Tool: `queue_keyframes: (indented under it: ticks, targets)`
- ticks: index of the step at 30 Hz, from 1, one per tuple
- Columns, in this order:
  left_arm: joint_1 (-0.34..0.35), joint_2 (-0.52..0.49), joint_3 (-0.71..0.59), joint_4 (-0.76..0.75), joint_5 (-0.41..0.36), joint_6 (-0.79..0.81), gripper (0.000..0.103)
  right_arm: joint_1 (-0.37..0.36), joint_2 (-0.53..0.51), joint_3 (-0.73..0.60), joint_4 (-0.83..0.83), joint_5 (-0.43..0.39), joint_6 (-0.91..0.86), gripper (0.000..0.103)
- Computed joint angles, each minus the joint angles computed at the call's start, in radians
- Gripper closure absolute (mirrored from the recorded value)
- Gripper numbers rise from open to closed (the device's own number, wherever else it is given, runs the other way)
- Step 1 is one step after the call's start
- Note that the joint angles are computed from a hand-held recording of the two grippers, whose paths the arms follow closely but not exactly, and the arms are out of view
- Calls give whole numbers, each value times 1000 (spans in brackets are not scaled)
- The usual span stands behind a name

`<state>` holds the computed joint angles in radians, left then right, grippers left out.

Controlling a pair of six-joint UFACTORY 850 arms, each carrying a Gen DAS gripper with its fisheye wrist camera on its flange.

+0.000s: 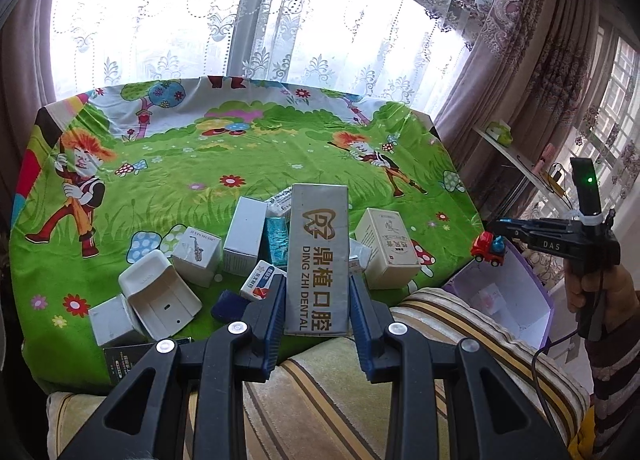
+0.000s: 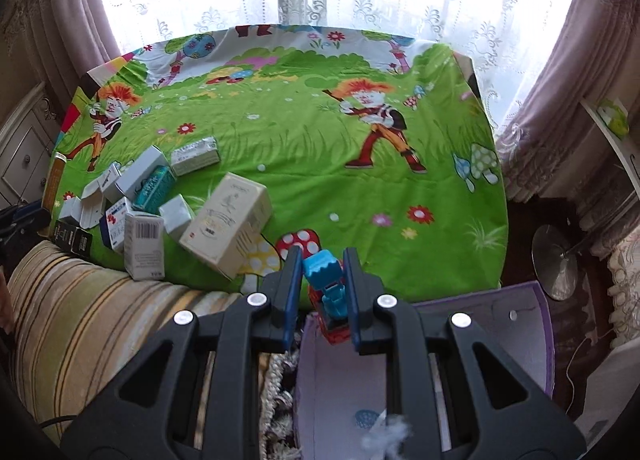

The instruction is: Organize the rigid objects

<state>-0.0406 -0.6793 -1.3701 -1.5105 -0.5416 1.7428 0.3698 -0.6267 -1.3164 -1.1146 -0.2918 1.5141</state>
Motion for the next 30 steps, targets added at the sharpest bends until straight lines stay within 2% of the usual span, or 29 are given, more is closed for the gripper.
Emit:
queue_keyframes:
  ticks: [9, 14, 24, 26, 28, 30]
  targets:
    - [-33, 27, 25, 40, 1, -23, 71, -56, 5, 138, -151, 67, 290, 79]
    - [-53, 36, 35, 63, -3, -35, 71, -88, -20, 163, -212, 91, 380, 79]
    - [-92, 39, 24, 140, -31, -104, 71, -144, -100, 143, -70, 149, 254, 79]
    - [-103, 38, 20, 159, -39, -117, 71, -154, -110, 139, 22, 156, 163, 79]
    - [-113, 36, 15, 179, -52, -132, 71, -161, -114, 140, 27, 153, 167, 79]
    - [-125, 32, 8, 196, -66, -146, 71, -164, -116, 140, 101, 149, 109, 79]
